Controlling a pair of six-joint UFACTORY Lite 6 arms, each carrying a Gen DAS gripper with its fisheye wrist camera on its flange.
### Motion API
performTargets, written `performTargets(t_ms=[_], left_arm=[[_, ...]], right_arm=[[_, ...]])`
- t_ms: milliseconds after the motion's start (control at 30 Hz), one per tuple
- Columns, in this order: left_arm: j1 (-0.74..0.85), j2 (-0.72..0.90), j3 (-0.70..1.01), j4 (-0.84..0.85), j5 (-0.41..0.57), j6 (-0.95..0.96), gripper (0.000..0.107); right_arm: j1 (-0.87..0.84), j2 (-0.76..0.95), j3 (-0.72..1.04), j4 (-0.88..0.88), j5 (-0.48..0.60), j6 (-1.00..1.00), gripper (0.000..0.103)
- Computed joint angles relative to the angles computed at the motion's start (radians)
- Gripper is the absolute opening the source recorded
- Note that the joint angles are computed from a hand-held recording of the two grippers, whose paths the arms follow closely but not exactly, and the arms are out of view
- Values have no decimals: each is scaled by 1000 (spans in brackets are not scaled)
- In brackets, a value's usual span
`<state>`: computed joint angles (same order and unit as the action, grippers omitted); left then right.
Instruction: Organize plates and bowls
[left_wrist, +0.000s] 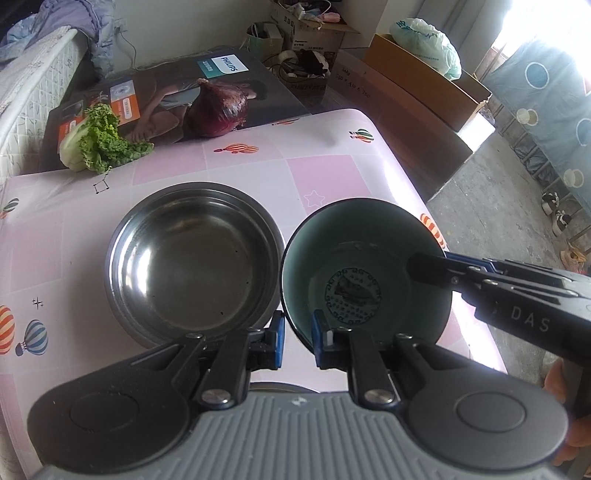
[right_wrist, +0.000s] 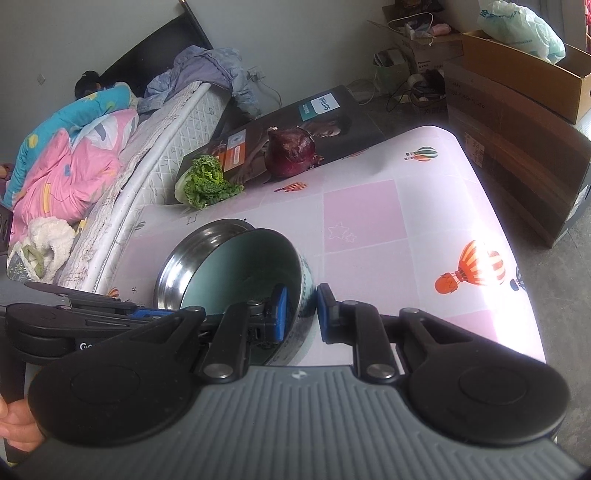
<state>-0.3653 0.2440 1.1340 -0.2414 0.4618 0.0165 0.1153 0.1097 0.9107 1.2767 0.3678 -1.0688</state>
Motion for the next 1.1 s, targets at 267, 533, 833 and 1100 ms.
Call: performTargets(t_ms=[267,533,833,1100], left_arm=[[186,-26,-28,-30,2,103,15],[298,172,87,-67,-17,168,15],[301,261,123,-97,-77,215,15],[286,220,86,-153,-135,286,35]], right_arm=[[166,181,220,-55,-38,129,16],[251,511,529,-161,-35,285,16],[276,704,707,-333,-51,460,16],[275,687,675,-141,-100,280,20]])
